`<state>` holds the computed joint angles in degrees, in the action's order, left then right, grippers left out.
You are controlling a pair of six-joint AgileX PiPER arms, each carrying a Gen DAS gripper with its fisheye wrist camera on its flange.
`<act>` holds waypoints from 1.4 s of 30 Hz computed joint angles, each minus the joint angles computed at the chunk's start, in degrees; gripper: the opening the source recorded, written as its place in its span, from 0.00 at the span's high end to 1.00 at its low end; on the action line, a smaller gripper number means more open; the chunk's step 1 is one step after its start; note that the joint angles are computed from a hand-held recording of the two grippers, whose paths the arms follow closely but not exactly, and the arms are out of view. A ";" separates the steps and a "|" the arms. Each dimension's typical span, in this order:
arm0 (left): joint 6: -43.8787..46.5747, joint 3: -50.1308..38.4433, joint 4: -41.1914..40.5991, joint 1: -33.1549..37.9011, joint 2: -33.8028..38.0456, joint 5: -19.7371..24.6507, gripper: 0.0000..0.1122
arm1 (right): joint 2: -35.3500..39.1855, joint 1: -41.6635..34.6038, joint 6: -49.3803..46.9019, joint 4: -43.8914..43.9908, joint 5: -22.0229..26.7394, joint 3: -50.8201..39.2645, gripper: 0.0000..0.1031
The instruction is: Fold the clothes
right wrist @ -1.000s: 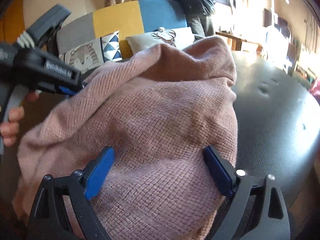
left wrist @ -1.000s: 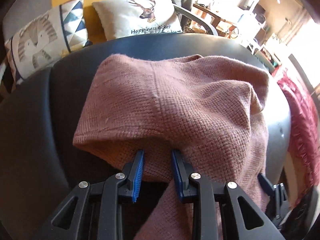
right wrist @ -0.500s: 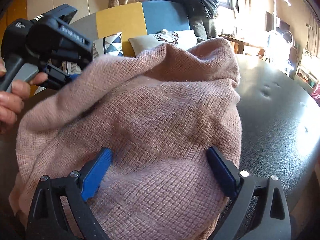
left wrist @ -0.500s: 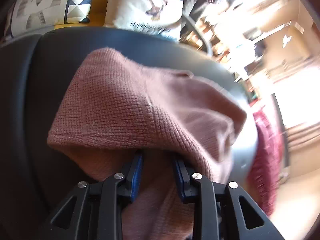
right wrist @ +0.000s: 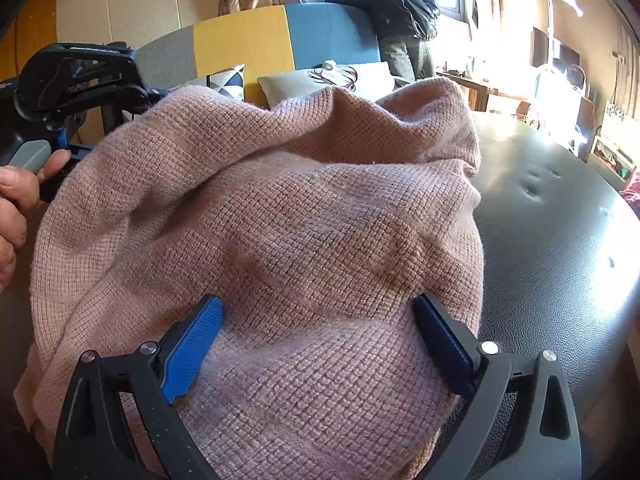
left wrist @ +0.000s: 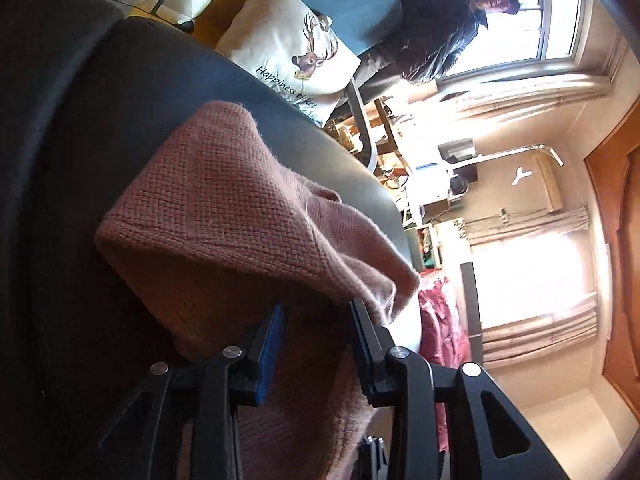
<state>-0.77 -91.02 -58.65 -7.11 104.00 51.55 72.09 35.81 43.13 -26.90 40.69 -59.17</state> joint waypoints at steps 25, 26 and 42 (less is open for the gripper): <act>-7.84 -12.09 3.02 -2.23 8.97 9.62 0.46 | -0.29 0.13 -0.48 -0.16 0.35 0.05 0.04; -8.95 -13.54 3.98 -2.96 9.90 9.19 0.46 | -0.33 0.14 -0.40 -0.20 0.28 0.10 0.04; -1.13 -14.66 5.84 -2.40 2.59 2.20 0.93 | -1.55 -0.77 1.44 0.17 -1.52 1.11 0.04</act>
